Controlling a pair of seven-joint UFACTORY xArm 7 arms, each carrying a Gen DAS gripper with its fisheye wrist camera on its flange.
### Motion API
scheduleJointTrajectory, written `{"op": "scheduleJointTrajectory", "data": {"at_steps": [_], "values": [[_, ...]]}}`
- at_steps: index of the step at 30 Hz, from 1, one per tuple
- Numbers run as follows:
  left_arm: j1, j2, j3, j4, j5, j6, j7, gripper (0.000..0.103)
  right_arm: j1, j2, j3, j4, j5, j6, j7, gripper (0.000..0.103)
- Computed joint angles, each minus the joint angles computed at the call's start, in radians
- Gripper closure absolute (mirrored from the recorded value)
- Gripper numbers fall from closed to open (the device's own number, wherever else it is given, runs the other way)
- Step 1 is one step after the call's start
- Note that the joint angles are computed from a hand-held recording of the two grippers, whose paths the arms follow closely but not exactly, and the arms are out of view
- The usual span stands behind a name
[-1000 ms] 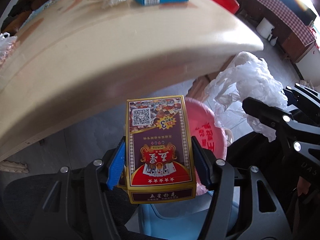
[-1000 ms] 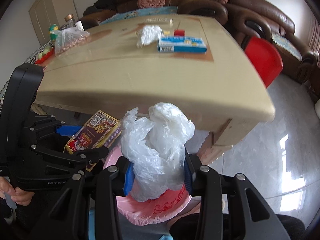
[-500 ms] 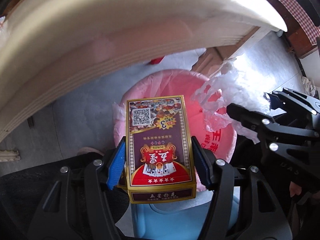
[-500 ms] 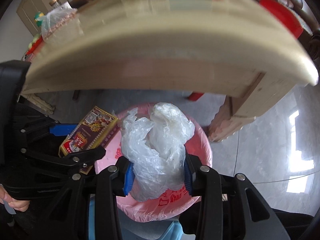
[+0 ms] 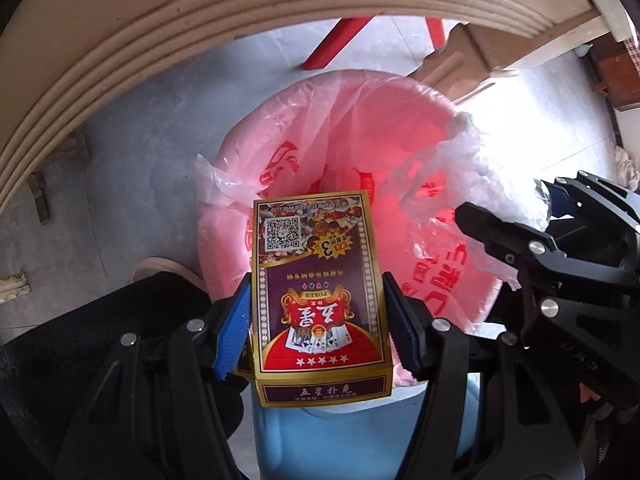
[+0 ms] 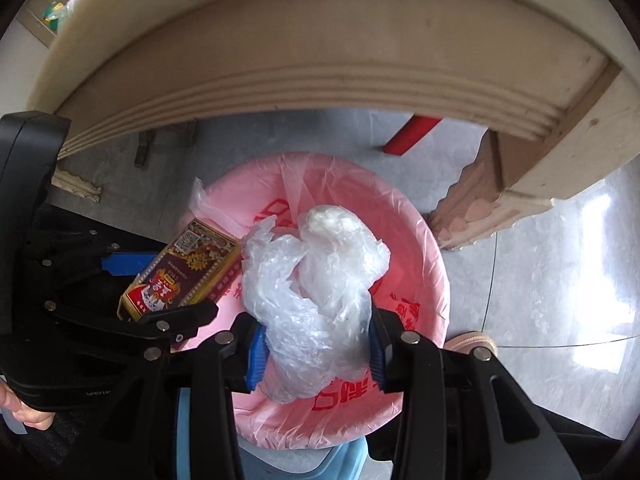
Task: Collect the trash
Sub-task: 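Open the left tool over the pink bin while the right tool releases the plastic bag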
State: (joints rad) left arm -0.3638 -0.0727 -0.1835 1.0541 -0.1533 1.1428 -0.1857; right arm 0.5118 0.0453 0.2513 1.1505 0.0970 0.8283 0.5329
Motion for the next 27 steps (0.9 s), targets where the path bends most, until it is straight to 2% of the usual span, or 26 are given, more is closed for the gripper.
{"op": "scheduleJointTrajectory", "data": {"at_steps": [15,18,20,27], "values": [[0.007,0.043,0.006,0.005,0.015,0.046,-0.014,0.042,-0.004,0.065,-0.003,0.020,0.046,0.024,-0.047,0.060],[0.008,0.060,0.006,0.023,0.024,0.071,-0.024,0.041,-0.003,0.076,-0.004,0.020,0.046,0.017,-0.049,0.054],[0.012,0.066,0.010,0.018,0.023,0.068,-0.024,0.041,0.000,0.084,-0.006,0.027,0.027,0.018,-0.037,0.045],[0.035,0.068,0.025,0.001,-0.027,0.052,-0.037,0.035,-0.004,0.069,-0.009,0.012,0.026,0.014,-0.015,0.036]]}}
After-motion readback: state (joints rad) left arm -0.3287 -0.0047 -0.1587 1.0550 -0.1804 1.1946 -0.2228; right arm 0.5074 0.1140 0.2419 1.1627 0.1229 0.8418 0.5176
